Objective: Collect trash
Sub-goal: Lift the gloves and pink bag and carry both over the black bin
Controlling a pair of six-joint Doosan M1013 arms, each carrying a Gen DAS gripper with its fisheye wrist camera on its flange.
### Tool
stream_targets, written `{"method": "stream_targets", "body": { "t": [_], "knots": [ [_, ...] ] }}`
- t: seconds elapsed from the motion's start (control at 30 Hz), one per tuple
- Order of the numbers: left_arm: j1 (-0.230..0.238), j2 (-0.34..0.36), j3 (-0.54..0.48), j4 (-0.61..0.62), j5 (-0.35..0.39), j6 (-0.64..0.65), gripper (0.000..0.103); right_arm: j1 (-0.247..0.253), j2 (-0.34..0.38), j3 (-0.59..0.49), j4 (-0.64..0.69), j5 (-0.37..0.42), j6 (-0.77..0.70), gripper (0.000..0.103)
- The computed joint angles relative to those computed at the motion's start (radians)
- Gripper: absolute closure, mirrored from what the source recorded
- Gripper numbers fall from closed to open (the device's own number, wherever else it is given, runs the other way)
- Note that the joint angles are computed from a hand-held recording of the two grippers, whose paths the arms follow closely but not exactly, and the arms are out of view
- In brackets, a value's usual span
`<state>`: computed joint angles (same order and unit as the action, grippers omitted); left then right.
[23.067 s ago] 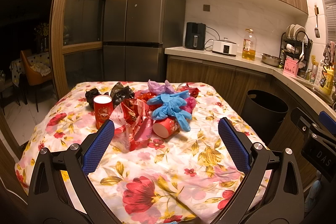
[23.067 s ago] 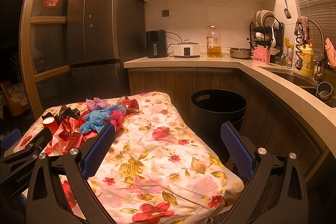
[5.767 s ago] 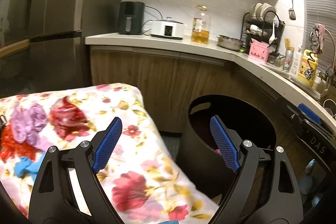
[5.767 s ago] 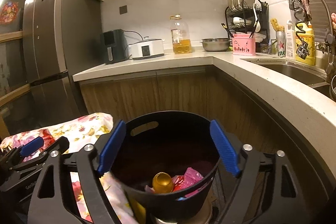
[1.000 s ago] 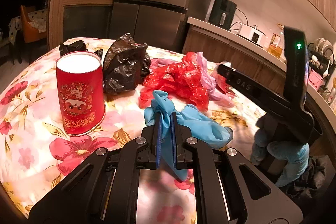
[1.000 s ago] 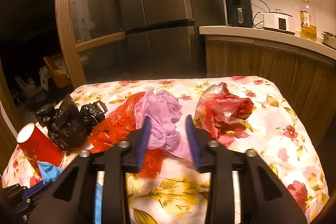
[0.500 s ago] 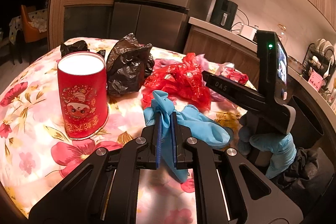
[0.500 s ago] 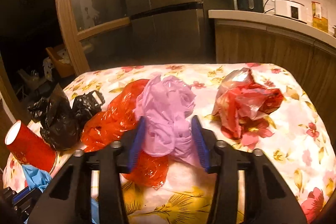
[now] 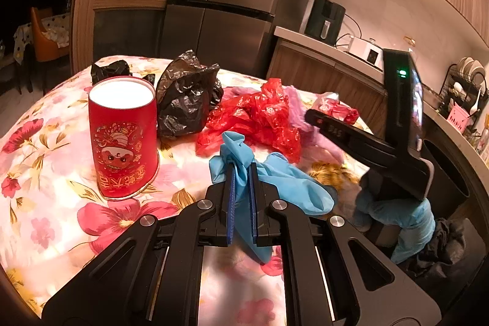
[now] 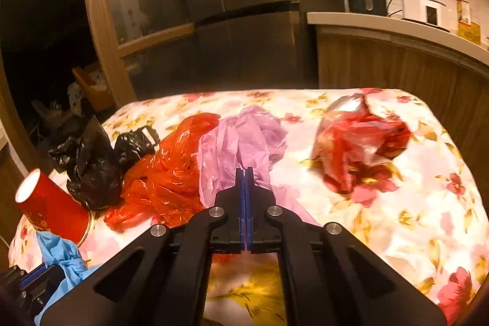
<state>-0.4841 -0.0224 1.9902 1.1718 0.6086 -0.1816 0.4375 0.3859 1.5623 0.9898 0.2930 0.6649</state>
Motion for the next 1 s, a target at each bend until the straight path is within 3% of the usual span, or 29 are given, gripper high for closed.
{"method": "stream_targets", "body": {
  "t": [0.43,1.0],
  "knots": [
    [-0.037,-0.004,-0.018,0.064,0.023,-0.031,0.097,-0.051,-0.123,0.126,0.492,-0.032,-0.462,0.102],
    [-0.093,0.048,-0.103,0.146,-0.004,-0.024,0.098,-0.133,-0.233,0.237,0.782,-0.017,-0.729,0.102]
  ]
}}
